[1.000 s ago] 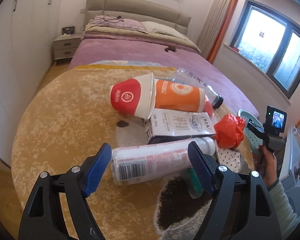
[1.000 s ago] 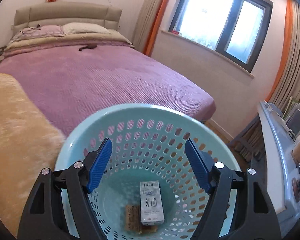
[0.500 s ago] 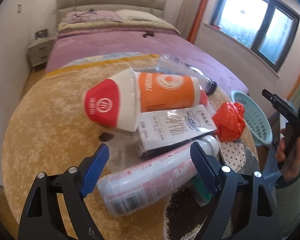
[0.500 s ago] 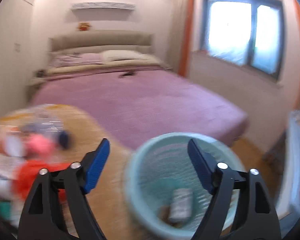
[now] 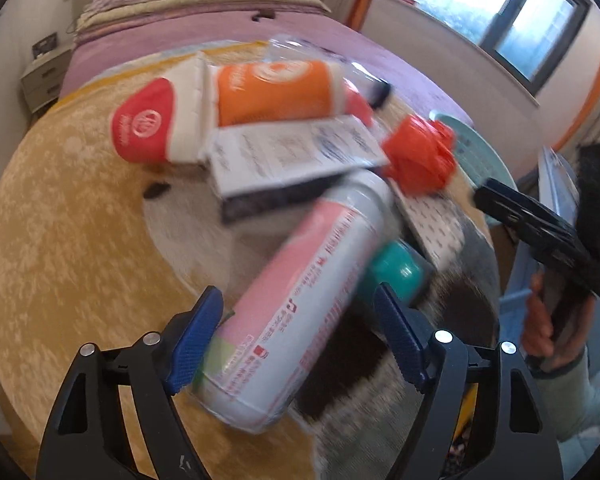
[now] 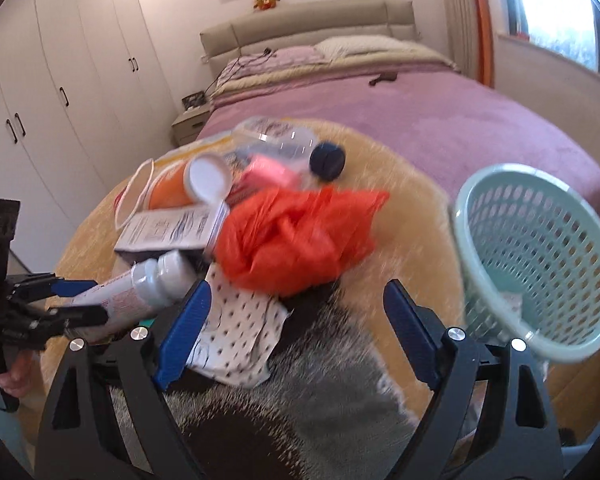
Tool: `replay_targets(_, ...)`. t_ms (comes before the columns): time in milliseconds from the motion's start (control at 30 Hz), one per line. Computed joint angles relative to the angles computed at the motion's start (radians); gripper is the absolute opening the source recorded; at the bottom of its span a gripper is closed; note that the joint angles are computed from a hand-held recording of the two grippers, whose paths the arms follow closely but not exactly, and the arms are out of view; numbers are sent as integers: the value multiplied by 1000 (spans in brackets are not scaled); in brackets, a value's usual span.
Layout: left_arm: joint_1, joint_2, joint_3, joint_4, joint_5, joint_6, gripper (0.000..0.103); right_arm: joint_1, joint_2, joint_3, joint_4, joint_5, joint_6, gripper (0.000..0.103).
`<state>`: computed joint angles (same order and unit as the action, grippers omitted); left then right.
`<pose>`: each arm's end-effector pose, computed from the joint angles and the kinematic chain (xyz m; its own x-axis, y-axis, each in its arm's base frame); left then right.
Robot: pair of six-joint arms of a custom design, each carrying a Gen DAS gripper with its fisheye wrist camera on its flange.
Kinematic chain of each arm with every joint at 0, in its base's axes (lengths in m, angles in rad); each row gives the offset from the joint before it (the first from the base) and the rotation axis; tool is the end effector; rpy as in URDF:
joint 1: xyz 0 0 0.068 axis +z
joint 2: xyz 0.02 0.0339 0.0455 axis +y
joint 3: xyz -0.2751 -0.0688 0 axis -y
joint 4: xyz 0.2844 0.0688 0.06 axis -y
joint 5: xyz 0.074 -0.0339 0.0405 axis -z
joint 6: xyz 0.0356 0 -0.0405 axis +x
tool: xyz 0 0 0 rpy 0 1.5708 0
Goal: Collect trash
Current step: 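Grasp the pink spray can with the left tool while the right tool grasps the polka-dot paper, then carry both items over the teal basket and open both tools to drop them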
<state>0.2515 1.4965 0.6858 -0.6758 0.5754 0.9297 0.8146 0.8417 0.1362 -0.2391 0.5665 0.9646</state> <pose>0.2448 0.0429 0.1196 -0.7090 0.5121 -0.4849 0.6751 0.6915 -0.2568 0.1190 0.0983 0.0956 -0.6438 0.3280 -0.6913 0.2302 0.9446 0.2339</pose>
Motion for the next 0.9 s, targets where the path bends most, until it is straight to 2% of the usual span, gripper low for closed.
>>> replay_targets(67,-6,-19,-14,-17,6,6,75,10,47,-11,52,-27,20,78)
replay_targets(100,-10,-29,-26,-17,6,2,75,1,50,-14,62,-47,12,71)
replay_targets(200,-54,-79,-82,58,-22,-71,75,2,116,-19,129,-66,9,64)
replay_targets(333,-133,-76,-124,174,-82,-199,61,25,221,12,190,-66,4,54)
replay_targets(367,-140,-65,-125,187,-89,-211,60,29,243,20,199,-65,3,52)
replay_targets(467,-128,-78,-150,215,-73,-224,58,32,338,49,255,-89,-2,39)
replay_targets(500,-119,-89,-157,212,-66,-220,55,26,367,59,273,-105,-9,31)
replay_targets(567,-78,-108,-173,196,-30,-198,50,46,401,76,266,-90,2,22)
replay_targets(600,-53,-120,-184,190,-12,-185,49,55,408,80,269,-86,-4,12)
replay_targets(633,-24,-135,-196,188,15,-173,49,65,391,75,270,-90,-10,9)
replay_targets(700,26,-150,-209,170,62,-147,48,96,356,71,250,-67,-7,5)
replay_targets(900,168,-215,-214,69,184,-69,47,205,265,110,134,29,1,4)
